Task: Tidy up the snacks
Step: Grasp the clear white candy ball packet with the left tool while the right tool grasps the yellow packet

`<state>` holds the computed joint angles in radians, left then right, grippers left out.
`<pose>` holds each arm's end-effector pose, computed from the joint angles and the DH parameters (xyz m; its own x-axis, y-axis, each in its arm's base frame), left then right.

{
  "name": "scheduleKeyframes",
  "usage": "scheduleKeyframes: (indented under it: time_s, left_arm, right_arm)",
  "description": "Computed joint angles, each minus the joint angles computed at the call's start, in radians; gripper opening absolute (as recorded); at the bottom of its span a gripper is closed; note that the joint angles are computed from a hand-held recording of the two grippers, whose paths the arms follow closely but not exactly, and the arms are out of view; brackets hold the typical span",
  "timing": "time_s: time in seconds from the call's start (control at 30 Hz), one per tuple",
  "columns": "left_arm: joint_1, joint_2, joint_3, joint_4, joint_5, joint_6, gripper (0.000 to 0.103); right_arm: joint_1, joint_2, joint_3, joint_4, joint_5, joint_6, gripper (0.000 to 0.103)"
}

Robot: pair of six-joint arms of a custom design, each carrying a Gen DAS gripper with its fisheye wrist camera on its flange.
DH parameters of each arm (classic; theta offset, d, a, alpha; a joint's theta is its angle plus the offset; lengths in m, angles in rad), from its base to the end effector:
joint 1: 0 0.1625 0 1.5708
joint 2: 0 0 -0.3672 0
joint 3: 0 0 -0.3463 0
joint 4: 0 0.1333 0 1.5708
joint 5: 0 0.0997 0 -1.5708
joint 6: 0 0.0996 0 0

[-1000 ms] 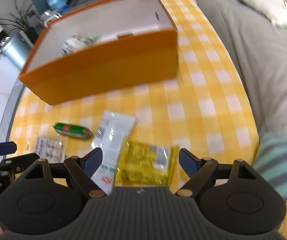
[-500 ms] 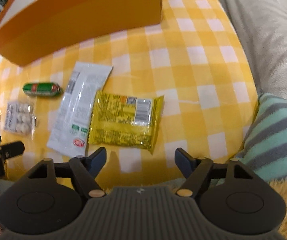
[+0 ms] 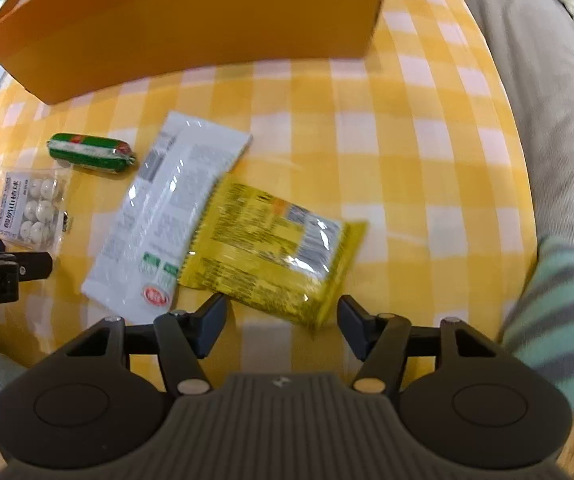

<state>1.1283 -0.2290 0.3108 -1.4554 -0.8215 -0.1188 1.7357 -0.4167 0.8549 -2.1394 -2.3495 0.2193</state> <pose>-0.1549 -0.7966 0.1265 -0.6500 0.3260 -0.6864 0.3453 0.9314 0.1154 0.1868 -0.7368 0.1069 -0.7354 0.1867 0.6514 -0.0028 0.9605 -0.2784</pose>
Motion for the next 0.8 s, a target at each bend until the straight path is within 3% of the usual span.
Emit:
scheduleKeyframes:
  time_s: [0.17, 0.4, 0.5, 0.63, 0.8]
  left_arm:
    - [0.006, 0.022, -0.026, -0.055, -0.028, 0.054, 0.063]
    - [0.015, -0.020, 0.099, -0.246, -0.076, 0.127, 0.049]
    - [0.020, -0.027, 0.115, -0.289, -0.118, 0.137, 0.040]
    - [0.038, -0.021, 0.083, -0.281, -0.220, 0.151, 0.016]
    - [0.040, -0.055, 0.132, -0.309, -0.292, 0.211, 0.015]
  right_arm:
    - [-0.003, 0.032, -0.023, -0.117, -0.011, -0.094, 0.056]
    - [-0.014, 0.049, -0.005, -0.320, 0.012, -0.202, 0.038]
    - [-0.026, 0.039, 0.022, -0.392, 0.049, -0.218, 0.029]
    - [-0.041, 0.018, 0.057, -0.449, 0.129, -0.203, 0.015]
    - [-0.053, -0.007, 0.087, -0.475, 0.230, -0.184, 0.015]
